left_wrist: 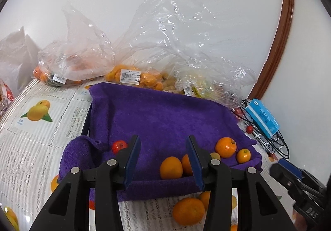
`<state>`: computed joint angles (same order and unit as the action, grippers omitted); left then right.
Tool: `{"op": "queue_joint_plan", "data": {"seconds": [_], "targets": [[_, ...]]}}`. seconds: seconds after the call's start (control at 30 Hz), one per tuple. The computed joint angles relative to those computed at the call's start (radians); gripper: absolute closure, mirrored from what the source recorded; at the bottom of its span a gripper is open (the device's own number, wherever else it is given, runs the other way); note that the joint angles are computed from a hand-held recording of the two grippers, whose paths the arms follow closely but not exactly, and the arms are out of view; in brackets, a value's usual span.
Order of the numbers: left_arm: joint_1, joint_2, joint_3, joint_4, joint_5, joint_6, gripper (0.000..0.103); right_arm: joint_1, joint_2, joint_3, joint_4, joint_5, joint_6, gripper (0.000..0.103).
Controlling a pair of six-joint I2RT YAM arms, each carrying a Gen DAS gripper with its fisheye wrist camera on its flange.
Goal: Organize fruits
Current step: 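Withdraw both open tools from the towel toward the loose oranges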
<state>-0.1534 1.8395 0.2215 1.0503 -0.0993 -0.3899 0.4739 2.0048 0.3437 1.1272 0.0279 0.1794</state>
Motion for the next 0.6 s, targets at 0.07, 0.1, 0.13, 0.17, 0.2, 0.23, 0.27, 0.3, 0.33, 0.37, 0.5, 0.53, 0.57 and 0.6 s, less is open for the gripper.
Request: {"op": "queue_joint_plan", "data": {"seconds": [0.07,0.1,0.13,0.17,0.2,0.23,0.27,0.3,0.33,0.37,0.5,0.53,0.57,0.6], "targets": [[0.001,0.017,-0.008,0.017,-0.005,-0.009,0.06,0.026,-0.022,-0.037,0.009,0.043,-0.001,0.05],[0.002,0.028,-0.015,0.03,-0.005,-0.013,0.06,0.033,-0.028,-0.048,0.01,0.052,0.001,0.05],[0.003,0.034,-0.019,0.038,-0.005,-0.015,0.06,0.039,-0.036,-0.06,0.01,0.057,0.004,0.05],[0.004,0.037,-0.034,0.059,-0.006,-0.016,0.06,0.043,-0.043,-0.074,0.012,0.057,0.009,0.05],[0.002,0.039,-0.049,0.082,-0.011,-0.016,0.06,0.045,-0.046,-0.083,0.015,0.056,0.012,0.05],[-0.003,0.044,-0.068,0.116,-0.025,-0.015,0.06,0.052,-0.046,-0.096,0.027,0.063,0.015,0.05],[-0.01,0.048,-0.082,0.14,-0.04,-0.014,0.06,0.059,-0.041,-0.107,0.043,0.071,0.017,0.05],[-0.02,0.06,-0.101,0.173,-0.063,-0.01,0.06,0.064,-0.035,-0.115,0.056,0.076,0.02,0.051],[-0.025,0.067,-0.111,0.188,-0.075,-0.009,0.06,0.068,-0.029,-0.124,0.069,0.078,0.026,0.051],[-0.03,0.076,-0.12,0.202,-0.084,-0.007,0.06,0.071,-0.02,-0.132,0.08,0.075,0.035,0.051],[-0.056,0.126,-0.163,0.275,-0.128,0.001,0.06,0.091,0.009,-0.146,0.095,0.077,0.057,0.051],[-0.064,0.13,-0.17,0.279,-0.144,0.006,0.06,0.096,0.017,-0.149,0.101,0.079,0.062,0.051],[-0.071,0.14,-0.18,0.29,-0.159,0.008,0.06,0.102,0.026,-0.154,0.109,0.079,0.069,0.051],[-0.071,0.147,-0.191,0.303,-0.163,0.009,0.06,0.104,0.032,-0.156,0.113,0.076,0.074,0.051]]}}
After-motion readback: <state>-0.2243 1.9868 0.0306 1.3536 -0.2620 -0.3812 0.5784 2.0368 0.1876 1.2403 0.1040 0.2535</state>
